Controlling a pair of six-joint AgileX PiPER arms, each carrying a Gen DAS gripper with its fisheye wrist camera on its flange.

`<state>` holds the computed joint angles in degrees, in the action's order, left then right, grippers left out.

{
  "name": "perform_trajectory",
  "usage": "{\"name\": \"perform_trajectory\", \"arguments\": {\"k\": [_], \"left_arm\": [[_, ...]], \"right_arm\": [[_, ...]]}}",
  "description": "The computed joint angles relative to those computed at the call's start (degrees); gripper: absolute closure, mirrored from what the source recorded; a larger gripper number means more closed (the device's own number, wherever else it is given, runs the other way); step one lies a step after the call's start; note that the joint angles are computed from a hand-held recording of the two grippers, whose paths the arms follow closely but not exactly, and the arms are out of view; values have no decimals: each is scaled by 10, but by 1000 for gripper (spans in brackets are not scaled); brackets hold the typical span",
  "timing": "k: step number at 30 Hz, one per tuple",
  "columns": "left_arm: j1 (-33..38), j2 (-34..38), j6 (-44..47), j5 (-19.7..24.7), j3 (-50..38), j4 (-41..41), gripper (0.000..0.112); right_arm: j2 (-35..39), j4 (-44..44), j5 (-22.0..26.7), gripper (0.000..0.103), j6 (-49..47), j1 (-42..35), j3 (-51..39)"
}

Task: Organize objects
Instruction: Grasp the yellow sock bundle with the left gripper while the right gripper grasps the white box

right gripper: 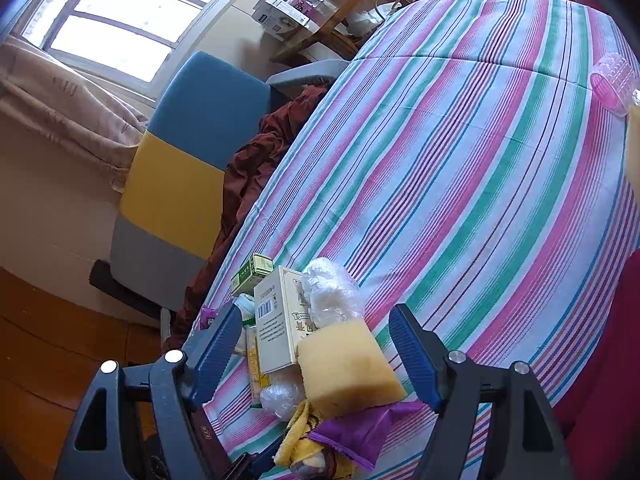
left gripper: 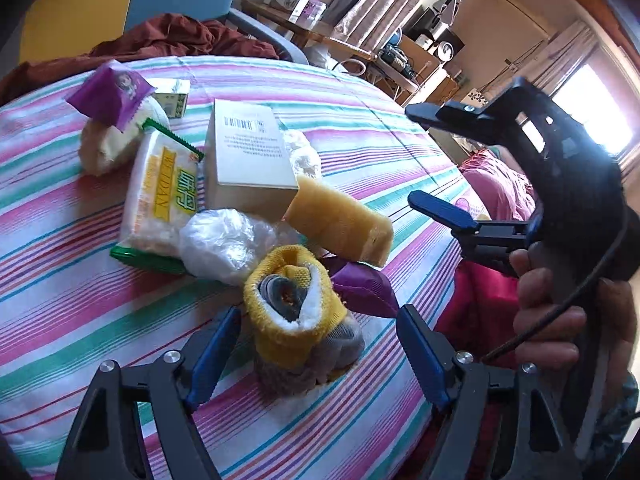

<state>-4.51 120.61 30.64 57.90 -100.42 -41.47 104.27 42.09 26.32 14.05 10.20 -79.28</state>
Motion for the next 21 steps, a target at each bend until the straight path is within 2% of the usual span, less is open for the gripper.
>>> {"name": "perform_trajectory", "arguments": {"k": [1,2,3,5,11,16,21], "left_arm": [[-5,17,-15,6,-17,12,41],[-8,26,-24,13,-24,20,58],[-6,21,-15,3,-7,16,66],[11,6,24,1,25,-19,74],[57,-99,114,-76,181,-29,75],[82,-186,194,-177,313,-28,75],[95,-184,286,-209,354,-113,74]], "right_arm": [[0,-3,1,26,2,0,0],[3,-7,3,26,6,0,-2],[5,-11,6,26,8,0,-6],[9,-21,13,26,14,1,-12],[24,-75,44,26,25,17,-46],[40,-126,78,26,46,34,-81],[46,-208,103,27,89,58,-109]]}}
